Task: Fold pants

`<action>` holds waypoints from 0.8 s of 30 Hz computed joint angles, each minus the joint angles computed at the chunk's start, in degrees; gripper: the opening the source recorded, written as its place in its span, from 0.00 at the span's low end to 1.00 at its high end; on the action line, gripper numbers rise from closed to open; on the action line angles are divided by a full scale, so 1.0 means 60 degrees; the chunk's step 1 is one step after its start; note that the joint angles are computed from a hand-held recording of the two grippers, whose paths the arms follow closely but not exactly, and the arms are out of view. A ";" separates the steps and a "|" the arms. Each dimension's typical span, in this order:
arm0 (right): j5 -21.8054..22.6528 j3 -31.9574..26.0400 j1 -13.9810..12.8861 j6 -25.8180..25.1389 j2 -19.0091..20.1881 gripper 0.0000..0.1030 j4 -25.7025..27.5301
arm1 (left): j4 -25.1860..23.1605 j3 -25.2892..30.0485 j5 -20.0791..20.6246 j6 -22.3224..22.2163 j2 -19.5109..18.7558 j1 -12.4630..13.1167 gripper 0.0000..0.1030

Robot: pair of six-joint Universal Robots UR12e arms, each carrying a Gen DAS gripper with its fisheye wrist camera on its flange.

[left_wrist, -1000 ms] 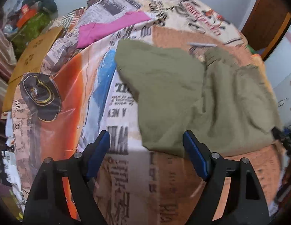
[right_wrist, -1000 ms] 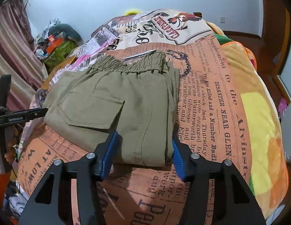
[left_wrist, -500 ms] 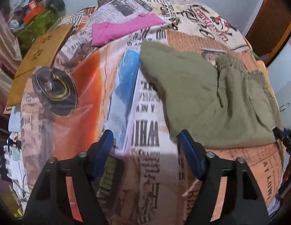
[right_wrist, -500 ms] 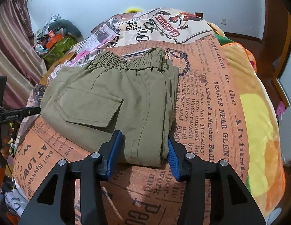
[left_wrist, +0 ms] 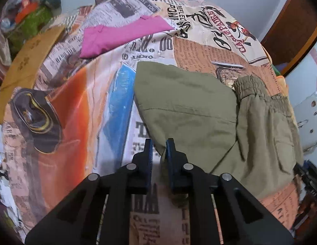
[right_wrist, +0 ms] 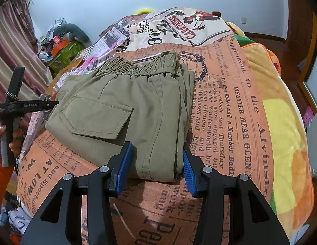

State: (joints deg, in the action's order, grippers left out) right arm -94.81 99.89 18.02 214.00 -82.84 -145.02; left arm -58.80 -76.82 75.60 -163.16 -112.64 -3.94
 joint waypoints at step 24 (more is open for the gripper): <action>-0.0297 -0.0528 -0.0030 -0.0216 0.0134 0.41 0.0132 | -0.0472 -0.0118 -0.0646 0.1596 0.0273 -0.0301 0.28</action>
State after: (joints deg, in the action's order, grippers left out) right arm -96.59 96.72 17.84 212.70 -82.04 -144.23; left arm -61.64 -77.53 71.73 -153.59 -111.01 -5.75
